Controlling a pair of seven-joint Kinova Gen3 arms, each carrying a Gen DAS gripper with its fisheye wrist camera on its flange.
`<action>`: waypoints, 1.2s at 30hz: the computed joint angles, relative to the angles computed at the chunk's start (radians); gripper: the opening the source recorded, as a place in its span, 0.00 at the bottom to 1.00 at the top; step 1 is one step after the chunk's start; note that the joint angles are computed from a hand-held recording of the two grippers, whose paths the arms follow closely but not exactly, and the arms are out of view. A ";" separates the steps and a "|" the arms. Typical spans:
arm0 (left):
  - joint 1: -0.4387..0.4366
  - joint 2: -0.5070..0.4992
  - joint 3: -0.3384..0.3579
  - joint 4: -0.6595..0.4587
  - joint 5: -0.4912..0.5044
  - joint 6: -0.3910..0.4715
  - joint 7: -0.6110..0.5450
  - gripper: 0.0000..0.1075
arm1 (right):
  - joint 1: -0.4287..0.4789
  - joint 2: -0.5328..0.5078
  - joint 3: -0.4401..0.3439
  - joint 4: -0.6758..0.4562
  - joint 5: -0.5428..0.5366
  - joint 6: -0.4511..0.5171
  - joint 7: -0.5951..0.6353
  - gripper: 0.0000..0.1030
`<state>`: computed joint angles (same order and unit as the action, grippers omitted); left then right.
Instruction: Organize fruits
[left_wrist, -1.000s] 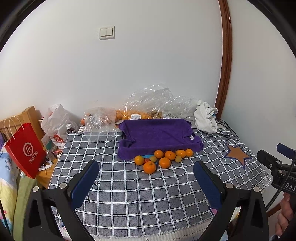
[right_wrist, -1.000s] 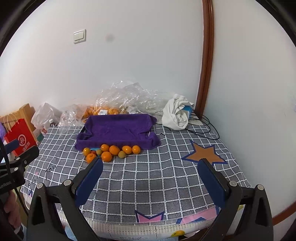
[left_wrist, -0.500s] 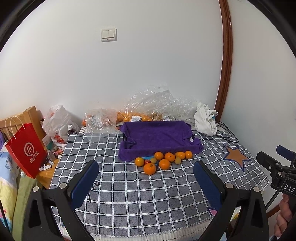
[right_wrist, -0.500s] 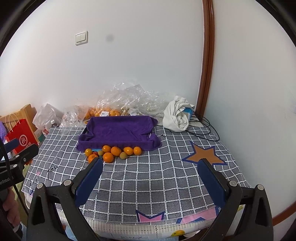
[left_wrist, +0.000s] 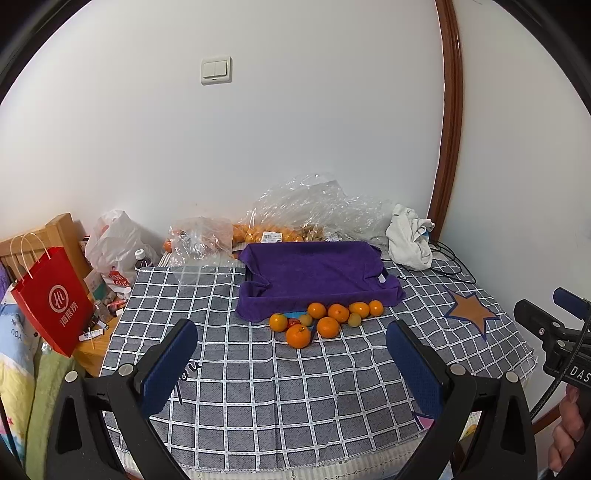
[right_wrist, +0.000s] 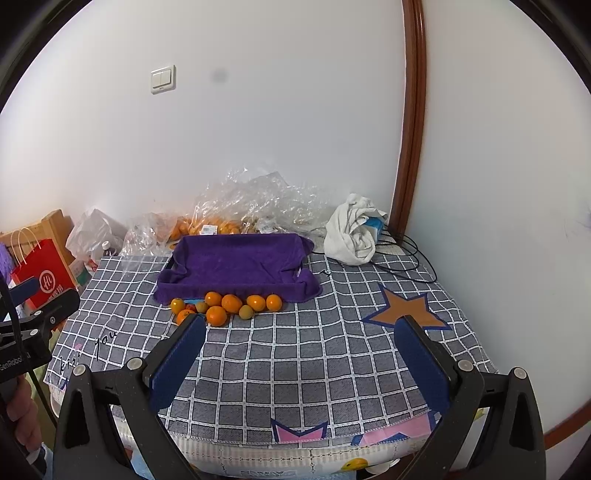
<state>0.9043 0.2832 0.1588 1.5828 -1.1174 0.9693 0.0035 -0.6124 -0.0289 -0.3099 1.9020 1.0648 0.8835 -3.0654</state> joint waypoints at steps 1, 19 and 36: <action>0.000 0.000 0.000 -0.001 0.000 0.000 -0.001 0.96 | -0.001 0.001 -0.001 0.000 0.002 0.002 -0.002 0.98; -0.004 -0.006 0.003 0.001 0.003 -0.004 -0.007 0.96 | -0.007 0.001 -0.001 -0.003 0.003 0.012 -0.002 0.98; 0.015 0.030 -0.009 -0.038 0.014 0.048 -0.020 0.96 | -0.005 0.006 0.001 0.001 -0.006 -0.006 0.005 0.98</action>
<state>0.9198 0.3130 0.1501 1.5445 -1.1034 1.0176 -0.0164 -0.6179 -0.0230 -0.3085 1.9032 1.0592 0.8775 -3.0607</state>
